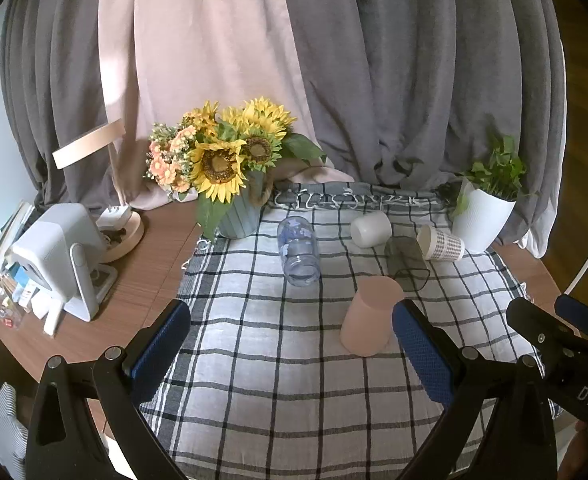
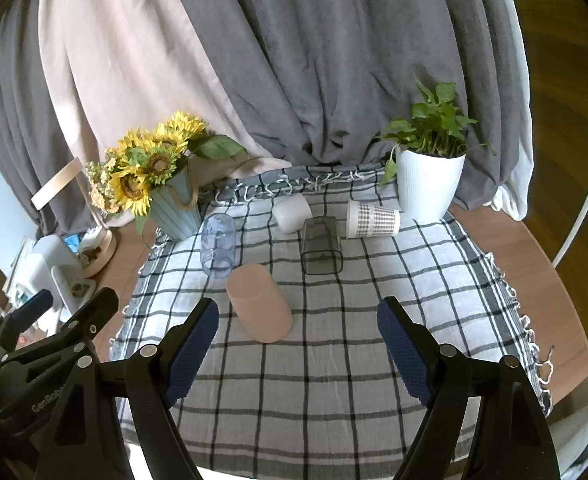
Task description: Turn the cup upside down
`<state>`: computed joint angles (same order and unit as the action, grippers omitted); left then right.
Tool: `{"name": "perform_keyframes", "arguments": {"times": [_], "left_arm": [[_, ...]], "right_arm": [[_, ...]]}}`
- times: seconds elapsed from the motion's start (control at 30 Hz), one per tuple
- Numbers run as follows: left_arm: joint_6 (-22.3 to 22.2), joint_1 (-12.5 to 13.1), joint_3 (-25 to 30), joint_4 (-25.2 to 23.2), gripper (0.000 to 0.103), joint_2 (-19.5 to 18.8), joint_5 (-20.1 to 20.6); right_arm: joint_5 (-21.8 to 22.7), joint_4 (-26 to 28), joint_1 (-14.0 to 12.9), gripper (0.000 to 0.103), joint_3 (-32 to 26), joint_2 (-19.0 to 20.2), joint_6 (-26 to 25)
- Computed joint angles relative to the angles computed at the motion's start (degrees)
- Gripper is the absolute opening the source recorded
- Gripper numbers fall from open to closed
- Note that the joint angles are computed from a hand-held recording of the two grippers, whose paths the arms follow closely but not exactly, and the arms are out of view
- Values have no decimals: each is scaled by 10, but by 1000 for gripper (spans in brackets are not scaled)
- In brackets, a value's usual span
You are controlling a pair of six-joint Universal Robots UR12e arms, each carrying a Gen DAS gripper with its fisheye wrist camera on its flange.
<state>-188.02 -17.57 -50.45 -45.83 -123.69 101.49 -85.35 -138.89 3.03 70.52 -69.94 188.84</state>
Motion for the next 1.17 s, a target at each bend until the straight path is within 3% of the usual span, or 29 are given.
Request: {"name": "perform_keyframes", "arguments": {"times": [1.17], "left_arm": [[-4, 1, 27, -26, 103, -17, -11]], "right_arm": [[0, 15, 0, 82, -16, 12, -2]]}}
